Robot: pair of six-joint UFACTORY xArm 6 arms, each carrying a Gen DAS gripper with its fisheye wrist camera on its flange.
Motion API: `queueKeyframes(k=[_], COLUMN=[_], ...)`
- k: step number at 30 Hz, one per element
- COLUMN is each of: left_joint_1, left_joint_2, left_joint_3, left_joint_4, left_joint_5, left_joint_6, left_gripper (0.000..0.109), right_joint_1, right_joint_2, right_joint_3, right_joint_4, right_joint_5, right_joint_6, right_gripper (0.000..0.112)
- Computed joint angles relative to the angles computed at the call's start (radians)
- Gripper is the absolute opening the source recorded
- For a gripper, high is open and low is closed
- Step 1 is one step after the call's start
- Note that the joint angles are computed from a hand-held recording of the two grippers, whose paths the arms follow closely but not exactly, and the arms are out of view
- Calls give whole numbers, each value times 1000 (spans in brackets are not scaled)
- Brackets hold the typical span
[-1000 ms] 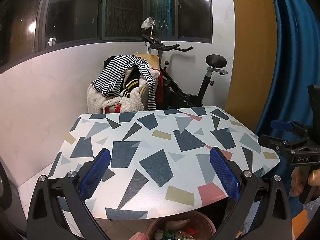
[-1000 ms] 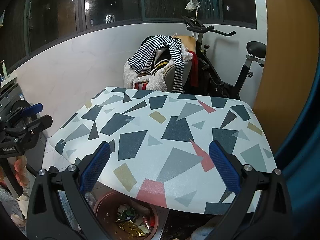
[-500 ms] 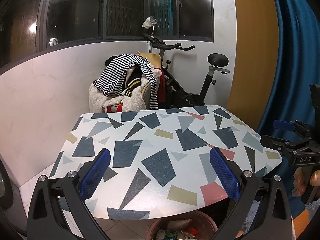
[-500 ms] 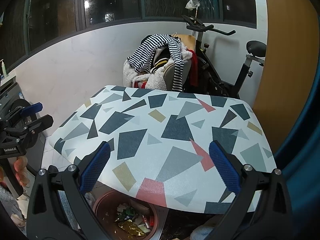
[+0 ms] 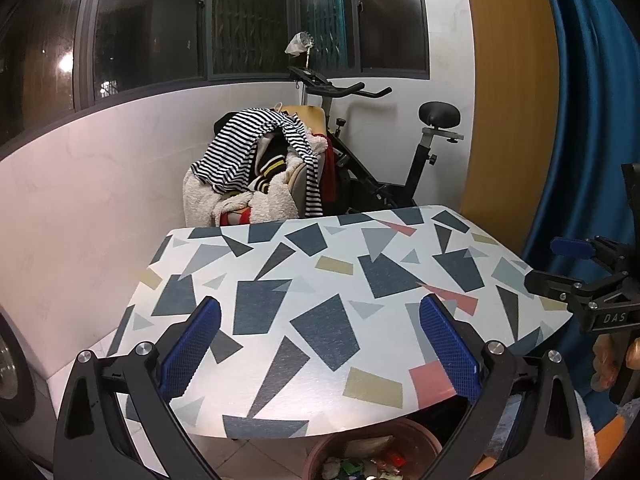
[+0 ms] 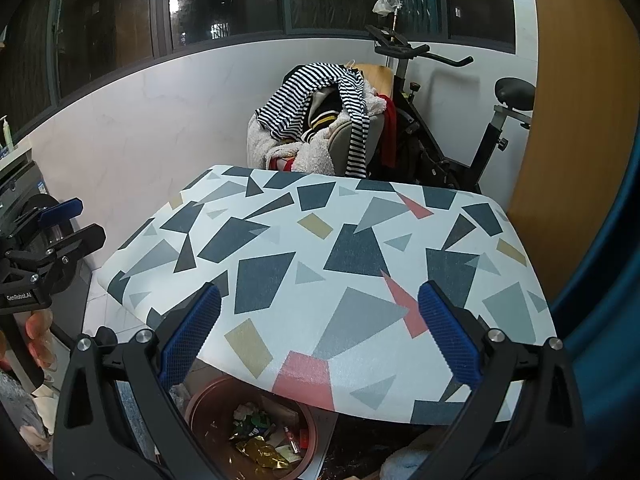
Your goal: Collect trash
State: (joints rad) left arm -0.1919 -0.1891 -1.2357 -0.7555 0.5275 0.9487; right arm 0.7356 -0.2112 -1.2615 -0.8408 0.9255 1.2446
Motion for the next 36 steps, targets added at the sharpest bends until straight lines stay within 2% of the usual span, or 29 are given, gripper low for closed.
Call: queueKeyframes(k=[36], left_joint_1=[-8], left_joint_2=[10], left_joint_3=[-2], left_joint_4=[67], left_joint_5=[-38], left_joint_6=[-33], left_gripper=[97], right_joint_1=[-16], right_joint_2=[-4], right_joint_3=[27], right_joint_4=[22], right_joint_5=[-19], right_joint_6=[-12], right_gripper=[97])
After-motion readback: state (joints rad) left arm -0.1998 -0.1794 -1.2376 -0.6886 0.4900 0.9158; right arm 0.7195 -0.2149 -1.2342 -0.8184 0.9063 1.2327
